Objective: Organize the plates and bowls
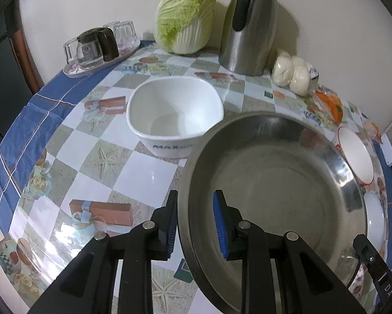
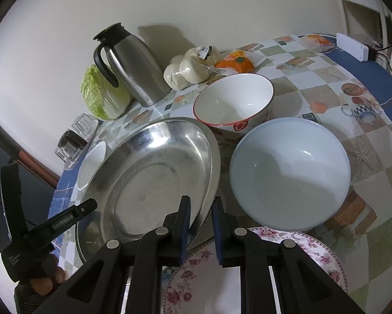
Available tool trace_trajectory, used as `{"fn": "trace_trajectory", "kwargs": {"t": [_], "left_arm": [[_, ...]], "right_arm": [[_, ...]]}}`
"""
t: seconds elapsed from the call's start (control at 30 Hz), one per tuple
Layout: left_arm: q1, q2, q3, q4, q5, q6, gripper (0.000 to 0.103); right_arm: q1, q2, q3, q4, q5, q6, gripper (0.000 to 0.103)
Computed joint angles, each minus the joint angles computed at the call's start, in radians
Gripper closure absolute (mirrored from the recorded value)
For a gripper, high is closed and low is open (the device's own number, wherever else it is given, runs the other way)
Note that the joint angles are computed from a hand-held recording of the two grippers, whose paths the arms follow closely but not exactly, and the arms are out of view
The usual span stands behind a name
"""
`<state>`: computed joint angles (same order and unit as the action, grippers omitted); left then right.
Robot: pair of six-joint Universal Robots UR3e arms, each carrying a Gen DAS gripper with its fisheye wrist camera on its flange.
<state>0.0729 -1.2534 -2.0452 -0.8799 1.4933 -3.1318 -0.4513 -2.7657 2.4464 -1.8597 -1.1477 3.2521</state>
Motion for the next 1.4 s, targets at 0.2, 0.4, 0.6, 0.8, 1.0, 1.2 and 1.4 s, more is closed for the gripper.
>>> {"fn": "trace_trajectory", "kwargs": {"t": [0.2, 0.4, 0.6, 0.8, 1.0, 1.2, 1.4], "left_arm": [[-0.005, -0.008, -0.005, -0.021, 0.004, 0.007, 0.077], [-0.009, -0.003, 0.000, -0.047, 0.011, 0.016, 0.076], [-0.010, 0.003, -0.001, -0.068, 0.016, 0.023, 0.076], [-0.016, 0.000, 0.003, -0.081, 0.025, 0.029, 0.075], [-0.017, -0.006, 0.008, -0.089, 0.027, 0.033, 0.075], [-0.018, -0.017, 0.017, -0.108, 0.029, 0.027, 0.066], [-0.001, 0.004, 0.024, -0.127, 0.016, 0.030, 0.061]], "right_arm": [[-0.039, -0.026, 0.004, 0.076, 0.017, -0.027, 0.086], [-0.019, -0.018, -0.002, 0.071, 0.004, -0.011, 0.086], [0.017, 0.008, -0.003, 0.040, -0.017, 0.012, 0.086], [0.000, -0.008, -0.014, 0.077, -0.007, -0.006, 0.086], [0.009, -0.005, -0.019, 0.079, -0.012, -0.001, 0.086], [0.007, 0.005, -0.029, 0.093, -0.011, 0.000, 0.086], [-0.004, -0.001, -0.054, 0.135, -0.016, -0.004, 0.083]]}}
